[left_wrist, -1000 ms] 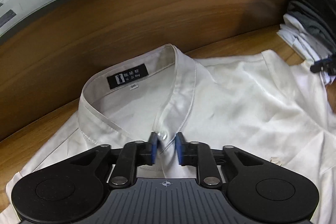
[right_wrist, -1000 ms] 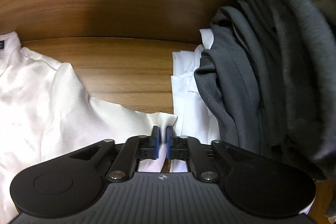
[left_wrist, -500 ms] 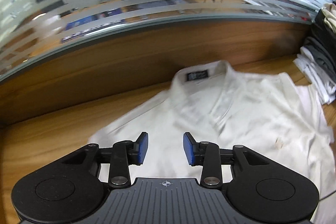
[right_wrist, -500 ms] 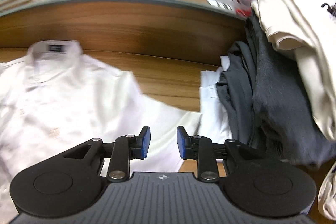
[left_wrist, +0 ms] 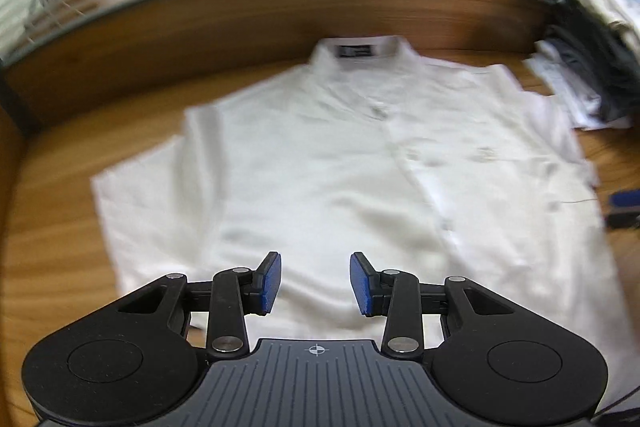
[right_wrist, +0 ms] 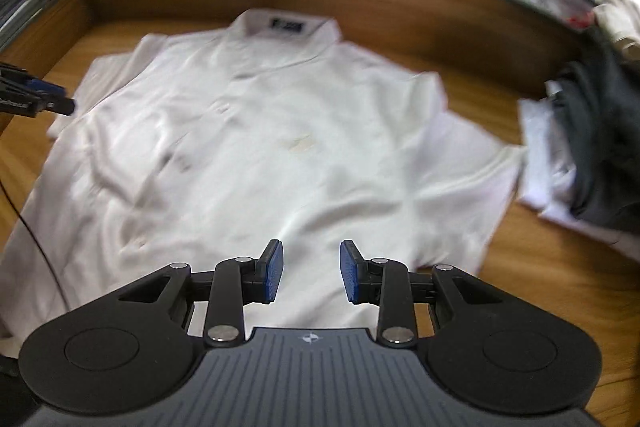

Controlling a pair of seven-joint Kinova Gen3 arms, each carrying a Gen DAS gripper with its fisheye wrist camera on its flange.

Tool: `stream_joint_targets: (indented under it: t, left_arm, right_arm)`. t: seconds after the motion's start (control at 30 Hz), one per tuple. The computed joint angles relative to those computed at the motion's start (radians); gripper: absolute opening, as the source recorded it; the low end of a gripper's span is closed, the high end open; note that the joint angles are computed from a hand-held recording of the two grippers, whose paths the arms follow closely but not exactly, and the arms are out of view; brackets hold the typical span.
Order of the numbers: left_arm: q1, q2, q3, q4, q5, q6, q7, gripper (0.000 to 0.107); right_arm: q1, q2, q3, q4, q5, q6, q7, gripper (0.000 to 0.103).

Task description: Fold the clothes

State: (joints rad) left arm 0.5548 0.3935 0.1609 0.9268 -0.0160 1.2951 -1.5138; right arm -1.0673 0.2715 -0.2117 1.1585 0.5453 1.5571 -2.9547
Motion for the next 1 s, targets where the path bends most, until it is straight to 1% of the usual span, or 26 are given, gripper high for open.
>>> stream_joint_targets:
  t: [0.1,0.2,0.3,0.5,0.6,0.63,0.73,0.77,0.83,0.87,0.93,1.0]
  left_arm:
    - [-0.008,0.004,0.019,0.026,0.072,-0.031,0.049,0.033]
    - [-0.013,0.018,0.033,0.038,0.127,-0.067,0.079,0.032]
    - [-0.008,0.057,0.042,0.015,0.16,-0.071,0.104,0.032]
    - [0.014,0.161,0.042,-0.09,0.19,-0.015,0.149,0.032]
    - [0.031,0.205,0.033,-0.148,0.181,0.023,0.157,0.032]
    - [0.036,0.22,0.03,-0.166,0.179,0.038,0.16,0.029]
    - [0.047,0.257,0.018,-0.216,0.172,0.084,0.179,0.027]
    - [0.043,0.259,0.018,-0.214,0.179,0.083,0.183,0.027]
    - [0.033,0.261,0.02,-0.205,0.194,0.078,0.189,0.019]
    - [0.024,0.26,0.025,-0.196,0.207,0.069,0.192,0.018]
    - [-0.012,0.252,0.045,-0.161,0.258,0.038,0.184,0.01]
    - [-0.06,0.246,0.071,-0.117,0.326,0.002,0.169,0.006]
  right_arm:
    - [-0.021,0.024,-0.003,-0.025,-0.007,0.004,-0.018,0.035]
    - [-0.045,0.034,0.004,-0.037,-0.011,0.012,-0.053,0.035]
    - [-0.063,0.038,0.008,-0.039,-0.015,0.022,-0.094,0.035]
    - [-0.1,0.04,0.007,-0.027,-0.019,0.054,-0.209,0.036]
    - [-0.107,0.038,0.005,-0.017,-0.027,0.066,-0.258,0.036]
    - [-0.106,0.035,0.004,-0.011,-0.03,0.065,-0.272,0.036]
    - [-0.097,0.034,0.0,-0.005,-0.037,0.067,-0.286,0.037]
    - [-0.093,0.035,0.0,-0.005,-0.038,0.068,-0.285,0.038]
    - [-0.086,0.036,0.0,-0.007,-0.038,0.068,-0.282,0.041]
    - [-0.082,0.037,0.0,-0.008,-0.04,0.067,-0.277,0.041]
    - [-0.071,0.039,0.001,-0.009,-0.046,0.06,-0.264,0.042]
    - [-0.058,0.04,0.002,-0.008,-0.056,0.052,-0.248,0.042]
